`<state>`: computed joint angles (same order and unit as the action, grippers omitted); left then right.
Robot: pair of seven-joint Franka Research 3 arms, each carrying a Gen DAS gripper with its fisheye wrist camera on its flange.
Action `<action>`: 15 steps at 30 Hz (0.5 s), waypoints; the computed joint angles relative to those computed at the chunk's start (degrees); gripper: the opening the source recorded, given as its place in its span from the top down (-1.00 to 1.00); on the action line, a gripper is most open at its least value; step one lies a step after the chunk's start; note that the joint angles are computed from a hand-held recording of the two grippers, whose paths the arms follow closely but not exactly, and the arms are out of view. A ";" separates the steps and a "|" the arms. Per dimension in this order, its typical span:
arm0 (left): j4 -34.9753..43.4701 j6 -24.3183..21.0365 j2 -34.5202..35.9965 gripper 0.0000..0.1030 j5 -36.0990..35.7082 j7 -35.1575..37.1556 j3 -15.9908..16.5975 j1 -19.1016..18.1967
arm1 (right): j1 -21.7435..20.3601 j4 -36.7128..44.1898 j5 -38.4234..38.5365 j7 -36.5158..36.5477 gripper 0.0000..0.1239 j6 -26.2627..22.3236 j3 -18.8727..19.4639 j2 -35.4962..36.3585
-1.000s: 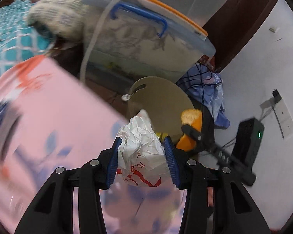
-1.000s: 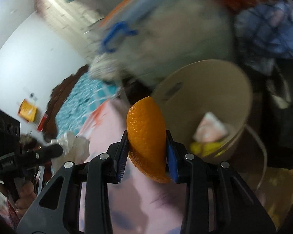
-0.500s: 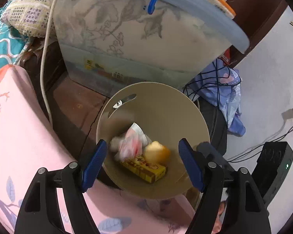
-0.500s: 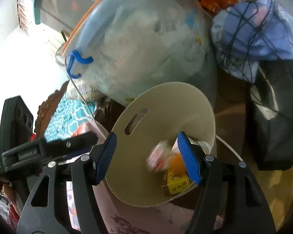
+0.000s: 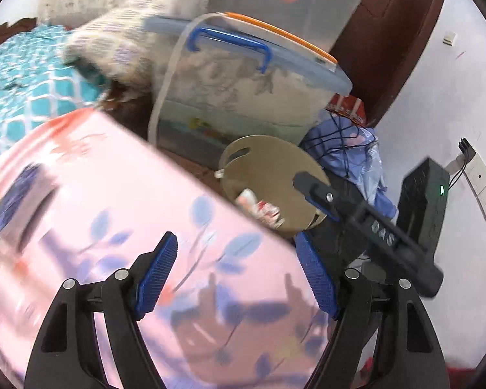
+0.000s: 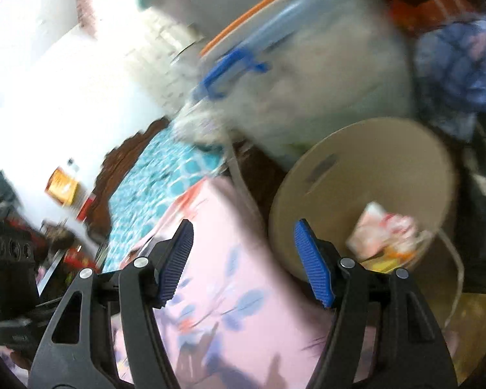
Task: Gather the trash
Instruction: 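Move both tools back over the bed toward the remaining trash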
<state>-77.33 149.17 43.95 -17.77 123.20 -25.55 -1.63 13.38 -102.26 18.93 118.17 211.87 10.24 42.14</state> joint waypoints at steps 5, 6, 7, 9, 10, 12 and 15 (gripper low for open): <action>-16.76 6.53 -10.23 -0.40 -6.75 4.97 -2.16 10.17 | 0.94 6.68 -5.74 -1.40 -0.08 -5.78 2.77 3.09; -19.77 7.69 -12.28 -0.40 -8.63 6.14 -2.44 12.41 | 1.30 8.16 -6.59 -2.02 -0.08 -7.09 3.23 3.76; -22.39 8.85 -14.05 -0.40 -10.49 7.17 -2.52 14.25 | 1.60 9.39 -7.26 -2.64 -0.08 -8.21 3.69 4.30; -25.58 10.10 -16.37 -0.40 -13.35 8.28 -1.93 16.50 | 2.33 12.45 -8.65 -4.09 -0.08 -10.85 4.86 5.74; -27.66 10.71 -17.97 -0.40 -15.01 8.15 -0.83 18.05 | 2.52 14.25 -9.58 -4.95 -0.08 -12.37 5.80 6.63; -29.22 10.96 -19.43 -0.40 -17.05 7.47 1.21 19.18 | 3.22 18.36 -11.22 -7.19 -0.08 -15.80 7.52 8.60; -29.95 11.78 -20.30 -0.40 -19.02 4.78 5.33 20.58 | 5.27 26.65 -12.76 -11.44 -0.08 -22.50 9.51 12.61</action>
<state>-107.28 160.94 23.65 -36.80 127.97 -20.22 18.95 18.65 -75.61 6.18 106.73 189.37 19.75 54.74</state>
